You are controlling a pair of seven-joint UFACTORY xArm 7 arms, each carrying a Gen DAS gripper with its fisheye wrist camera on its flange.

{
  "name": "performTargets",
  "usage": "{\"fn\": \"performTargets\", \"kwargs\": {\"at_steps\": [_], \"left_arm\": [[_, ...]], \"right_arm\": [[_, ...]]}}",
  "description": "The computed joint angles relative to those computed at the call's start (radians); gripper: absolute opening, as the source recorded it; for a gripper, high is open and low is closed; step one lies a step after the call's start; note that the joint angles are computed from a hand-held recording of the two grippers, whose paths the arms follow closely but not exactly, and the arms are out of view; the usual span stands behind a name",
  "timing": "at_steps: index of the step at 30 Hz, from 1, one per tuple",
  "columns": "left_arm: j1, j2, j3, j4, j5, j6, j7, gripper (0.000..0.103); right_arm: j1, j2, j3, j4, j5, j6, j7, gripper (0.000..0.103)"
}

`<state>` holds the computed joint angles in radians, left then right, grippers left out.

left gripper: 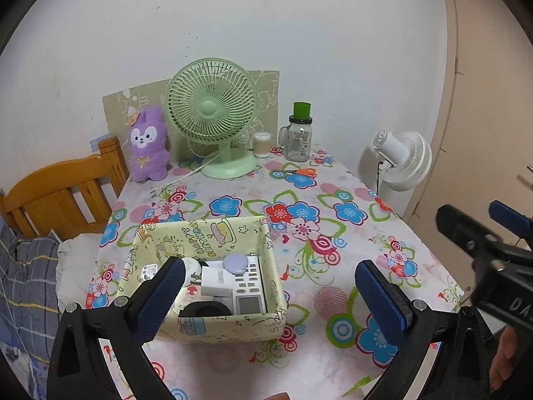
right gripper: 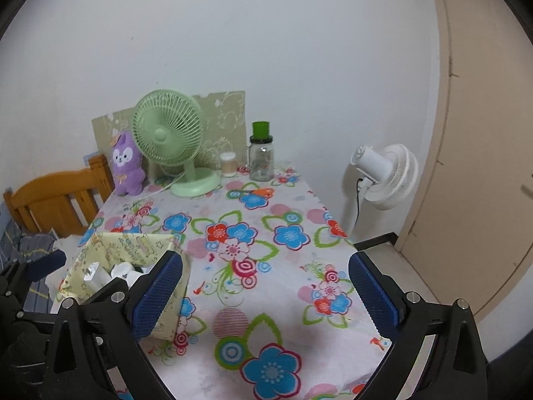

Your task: Organize rigid objects

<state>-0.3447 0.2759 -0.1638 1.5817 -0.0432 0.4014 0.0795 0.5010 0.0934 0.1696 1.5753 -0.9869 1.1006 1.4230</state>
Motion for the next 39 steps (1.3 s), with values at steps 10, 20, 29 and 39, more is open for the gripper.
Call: {"fn": "performTargets", "kwargs": {"at_steps": [10,20,29,39], "left_arm": [[0.006,-0.053,-0.021,-0.057,-0.052,-0.036,0.041,0.103],[-0.001,-0.075,-0.008,-0.081,-0.031,-0.05,0.006,0.103],[0.004,-0.103,-0.009,-0.113,-0.024,-0.077,0.014,0.103],[0.011,-0.114,-0.018,-0.122,-0.057,-0.084,0.049,0.103]], "right_arm": [[-0.023,-0.073,0.032,-0.087,-0.038,-0.008,0.063,0.103],[-0.041,-0.088,0.052,-0.108,-0.041,-0.022,0.08,0.103],[-0.036,-0.09,0.06,-0.104,-0.059,-0.015,0.084,0.103],[-0.032,-0.095,0.065,-0.105,-0.074,-0.008,0.094,0.103]]}}
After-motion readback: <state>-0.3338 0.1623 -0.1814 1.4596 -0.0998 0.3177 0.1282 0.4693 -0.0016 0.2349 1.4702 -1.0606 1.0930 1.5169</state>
